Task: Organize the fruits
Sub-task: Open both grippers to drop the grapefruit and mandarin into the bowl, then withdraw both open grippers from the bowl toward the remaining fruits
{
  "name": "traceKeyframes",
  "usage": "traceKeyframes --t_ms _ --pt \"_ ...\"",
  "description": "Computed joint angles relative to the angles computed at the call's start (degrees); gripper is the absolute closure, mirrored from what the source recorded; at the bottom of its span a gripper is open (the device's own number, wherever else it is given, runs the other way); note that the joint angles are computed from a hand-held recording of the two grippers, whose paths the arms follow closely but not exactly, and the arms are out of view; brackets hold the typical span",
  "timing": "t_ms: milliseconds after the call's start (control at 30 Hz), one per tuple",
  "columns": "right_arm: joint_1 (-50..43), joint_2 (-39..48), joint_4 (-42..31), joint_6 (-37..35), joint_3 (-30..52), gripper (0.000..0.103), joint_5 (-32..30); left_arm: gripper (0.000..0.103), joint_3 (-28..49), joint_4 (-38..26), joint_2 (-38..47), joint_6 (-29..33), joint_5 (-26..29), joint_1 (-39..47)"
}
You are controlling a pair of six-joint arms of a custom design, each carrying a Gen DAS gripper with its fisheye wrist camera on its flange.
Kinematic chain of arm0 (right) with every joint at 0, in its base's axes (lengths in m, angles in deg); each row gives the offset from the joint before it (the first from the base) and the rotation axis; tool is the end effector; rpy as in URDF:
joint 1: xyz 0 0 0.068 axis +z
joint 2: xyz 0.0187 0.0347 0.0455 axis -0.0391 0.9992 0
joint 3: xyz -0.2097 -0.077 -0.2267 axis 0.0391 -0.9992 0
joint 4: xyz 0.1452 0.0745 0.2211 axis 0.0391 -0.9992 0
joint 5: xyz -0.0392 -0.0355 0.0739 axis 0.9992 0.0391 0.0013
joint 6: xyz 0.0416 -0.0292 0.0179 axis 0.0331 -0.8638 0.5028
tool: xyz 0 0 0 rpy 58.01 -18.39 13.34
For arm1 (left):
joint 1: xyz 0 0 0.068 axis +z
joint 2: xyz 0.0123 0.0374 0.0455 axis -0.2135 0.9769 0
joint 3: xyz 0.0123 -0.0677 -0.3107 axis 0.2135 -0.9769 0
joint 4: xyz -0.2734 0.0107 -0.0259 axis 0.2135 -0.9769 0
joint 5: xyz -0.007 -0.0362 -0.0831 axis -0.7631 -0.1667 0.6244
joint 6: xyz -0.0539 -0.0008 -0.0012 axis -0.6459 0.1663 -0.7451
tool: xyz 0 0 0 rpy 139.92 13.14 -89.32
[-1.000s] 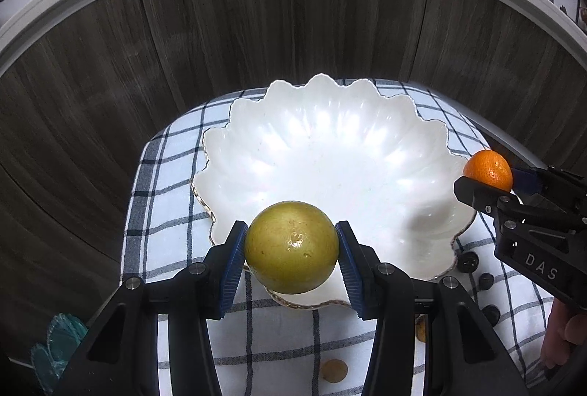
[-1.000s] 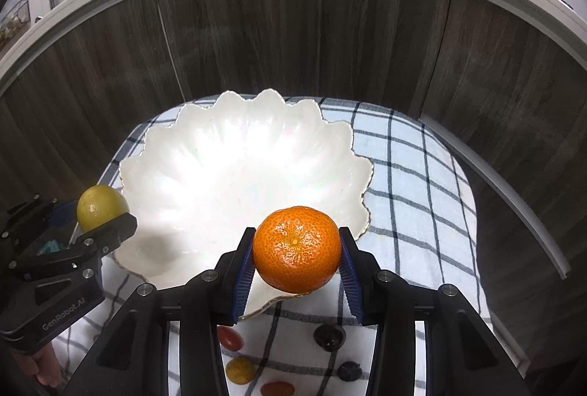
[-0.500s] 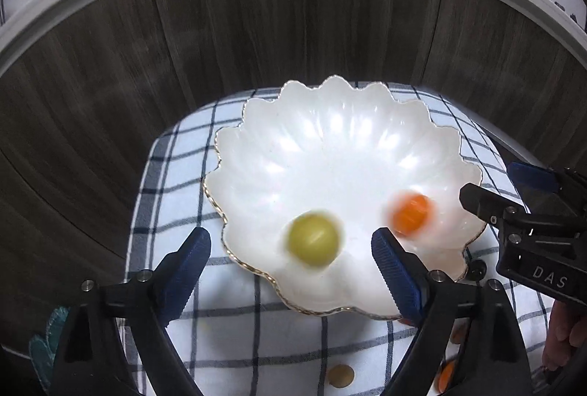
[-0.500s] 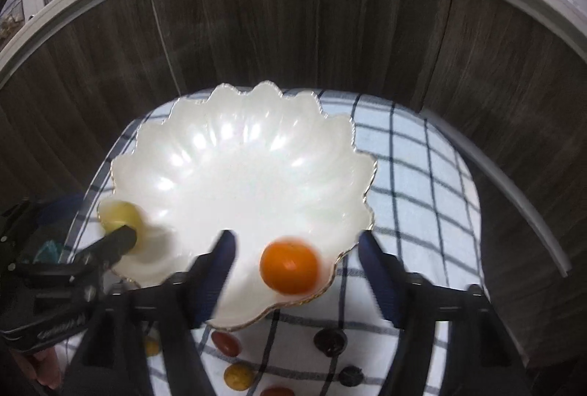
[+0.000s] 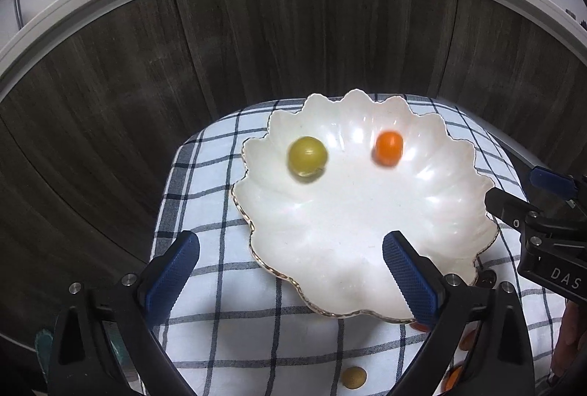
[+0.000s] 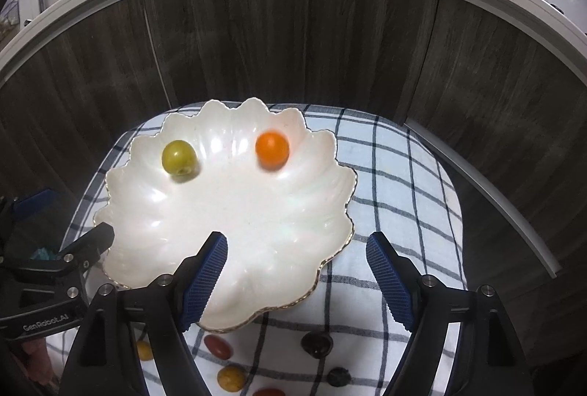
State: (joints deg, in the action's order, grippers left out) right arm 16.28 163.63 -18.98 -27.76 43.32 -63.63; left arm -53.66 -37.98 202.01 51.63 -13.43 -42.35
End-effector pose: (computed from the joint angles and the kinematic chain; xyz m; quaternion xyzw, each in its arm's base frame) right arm 0.3290 0.1127 0.0687 -0.2138 0.9121 0.0676 0.3431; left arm 0.2499 -0.1231 0.0580 -0.1263 0.9294 0.0862 0.3359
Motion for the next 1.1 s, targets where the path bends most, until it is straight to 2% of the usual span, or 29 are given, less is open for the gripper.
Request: traceKeyframes --t_ms 500,1100 --pt "-1.59 -4.31 0.44 -0.13 -3.38 0.024 -1.02 0.001 -1.16 -3.38 -3.46 -2.16 -2.07 -3.47" --pt "-6.2 -8.26 4.27 -1.78 -10.04 0.024 -3.68 0.001 -0.03 -9.12 -4.53 -9.98 -4.55 -12.03"
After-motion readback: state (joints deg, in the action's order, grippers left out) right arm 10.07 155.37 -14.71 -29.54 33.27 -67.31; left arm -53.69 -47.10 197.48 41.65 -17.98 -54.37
